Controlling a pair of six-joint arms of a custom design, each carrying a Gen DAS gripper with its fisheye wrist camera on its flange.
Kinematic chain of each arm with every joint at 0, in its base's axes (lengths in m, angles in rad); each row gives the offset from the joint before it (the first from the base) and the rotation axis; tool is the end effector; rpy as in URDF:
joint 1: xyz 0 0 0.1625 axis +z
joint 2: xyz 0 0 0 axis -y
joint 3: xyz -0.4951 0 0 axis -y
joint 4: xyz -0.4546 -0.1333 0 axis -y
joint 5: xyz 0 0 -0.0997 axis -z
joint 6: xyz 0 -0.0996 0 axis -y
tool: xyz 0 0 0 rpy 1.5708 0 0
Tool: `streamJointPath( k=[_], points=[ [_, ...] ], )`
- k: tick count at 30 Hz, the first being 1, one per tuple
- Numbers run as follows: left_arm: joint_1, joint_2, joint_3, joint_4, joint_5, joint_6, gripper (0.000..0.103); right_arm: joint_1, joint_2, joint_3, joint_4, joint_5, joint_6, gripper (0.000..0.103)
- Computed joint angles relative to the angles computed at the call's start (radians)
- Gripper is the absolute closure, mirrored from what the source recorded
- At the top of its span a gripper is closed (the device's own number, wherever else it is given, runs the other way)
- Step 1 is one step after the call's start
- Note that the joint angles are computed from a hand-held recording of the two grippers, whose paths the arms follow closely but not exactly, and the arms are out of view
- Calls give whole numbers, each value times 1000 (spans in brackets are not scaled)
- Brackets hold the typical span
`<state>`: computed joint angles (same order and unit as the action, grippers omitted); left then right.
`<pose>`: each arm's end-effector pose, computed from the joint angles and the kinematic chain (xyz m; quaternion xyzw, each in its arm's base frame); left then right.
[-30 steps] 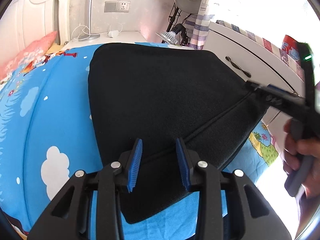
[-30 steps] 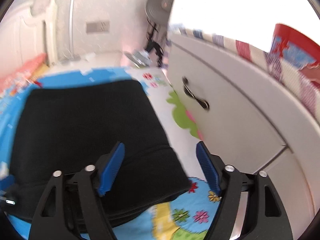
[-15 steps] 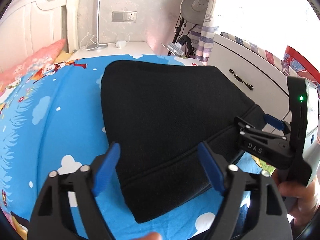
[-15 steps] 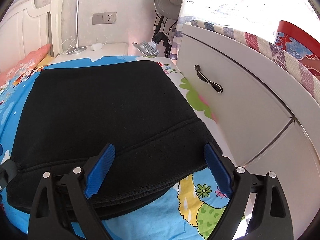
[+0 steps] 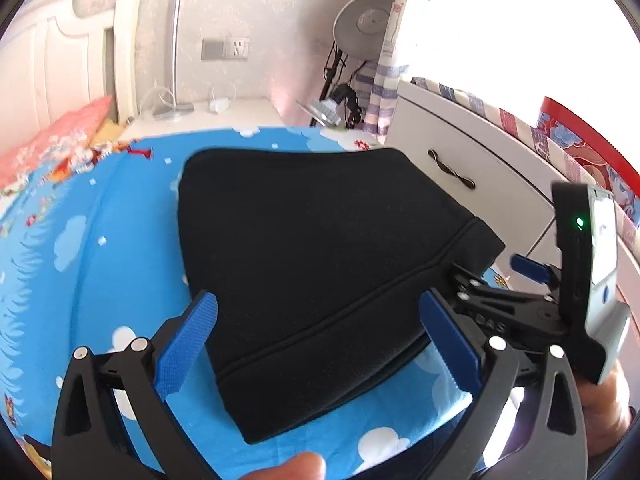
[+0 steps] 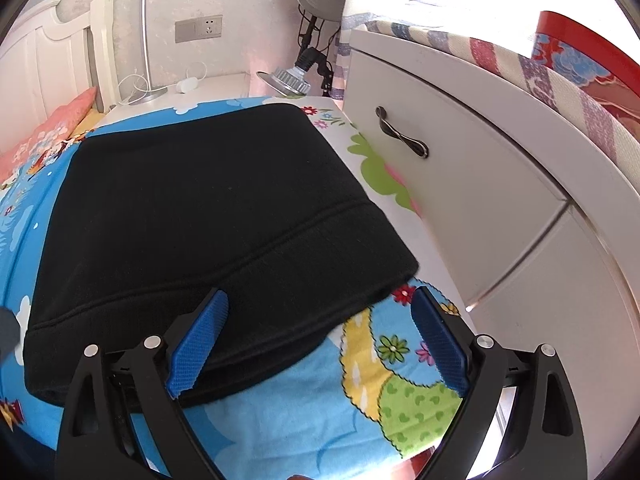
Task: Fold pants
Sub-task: 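Open both grippers and withdraw them from the folded pants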
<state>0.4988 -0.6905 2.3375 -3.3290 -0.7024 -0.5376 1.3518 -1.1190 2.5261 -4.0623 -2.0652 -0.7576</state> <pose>-0.2979 -0.4007 -0.0283 0.2166 0.8798 -0.3377 0.2549 -0.0060 -0.4231 0.2066 0.0993 -0.8342 0.3435 0.4198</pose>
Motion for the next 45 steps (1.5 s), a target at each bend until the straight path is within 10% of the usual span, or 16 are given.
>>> streamJointPath(
  k=[45],
  points=[
    [-12, -14, -9, 25, -9, -2, 2, 40, -142, 62, 84, 35, 88, 15]
  ],
)
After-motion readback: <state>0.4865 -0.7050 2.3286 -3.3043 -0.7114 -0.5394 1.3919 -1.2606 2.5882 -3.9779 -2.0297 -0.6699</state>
